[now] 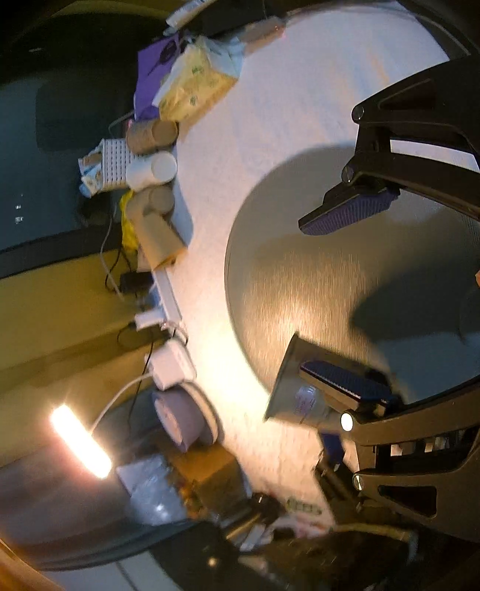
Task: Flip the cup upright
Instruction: 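Lift the cup and rotate the right gripper to turn the cup opening up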
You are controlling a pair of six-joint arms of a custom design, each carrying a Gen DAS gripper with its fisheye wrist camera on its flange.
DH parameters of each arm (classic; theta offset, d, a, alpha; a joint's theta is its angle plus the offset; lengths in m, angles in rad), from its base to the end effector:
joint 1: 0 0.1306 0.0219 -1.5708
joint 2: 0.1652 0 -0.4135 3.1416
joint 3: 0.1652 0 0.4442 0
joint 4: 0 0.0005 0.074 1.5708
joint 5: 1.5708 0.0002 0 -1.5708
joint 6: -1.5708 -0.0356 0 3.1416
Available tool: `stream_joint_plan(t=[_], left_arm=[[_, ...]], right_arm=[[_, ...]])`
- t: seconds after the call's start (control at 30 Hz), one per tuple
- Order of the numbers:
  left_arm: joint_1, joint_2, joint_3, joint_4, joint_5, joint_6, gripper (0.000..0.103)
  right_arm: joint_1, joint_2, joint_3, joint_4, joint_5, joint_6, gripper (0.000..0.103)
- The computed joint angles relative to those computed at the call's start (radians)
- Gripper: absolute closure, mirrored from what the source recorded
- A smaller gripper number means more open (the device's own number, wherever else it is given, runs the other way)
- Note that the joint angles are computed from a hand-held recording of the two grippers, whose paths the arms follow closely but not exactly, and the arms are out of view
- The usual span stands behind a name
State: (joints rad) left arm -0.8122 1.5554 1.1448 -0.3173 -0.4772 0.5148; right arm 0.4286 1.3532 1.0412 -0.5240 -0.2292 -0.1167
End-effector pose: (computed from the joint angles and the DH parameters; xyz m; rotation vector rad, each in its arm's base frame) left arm 0.4033 -0.4025 0.2917 0.0886 2.2075 -0.1855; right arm 0.4477 0.2129 0.3264 -0.4863 2.3965 0.5240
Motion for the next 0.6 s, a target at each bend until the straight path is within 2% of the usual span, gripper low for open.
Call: stream_joint_plan(t=[0.4, 0.6], left_arm=[[-0.049, -0.062, -0.109, 0.173, -0.091, -0.094, 0.037], [-0.067, -0.081, -0.139, 0.241, -0.085, -0.155, 0.037]], right_arm=[[0.042, -0.001, 0.009, -0.054, -0.161, -0.065, 0.025], [0.041, 0.015, 0.02, -0.073, -0.244, -0.087, 0.025]])
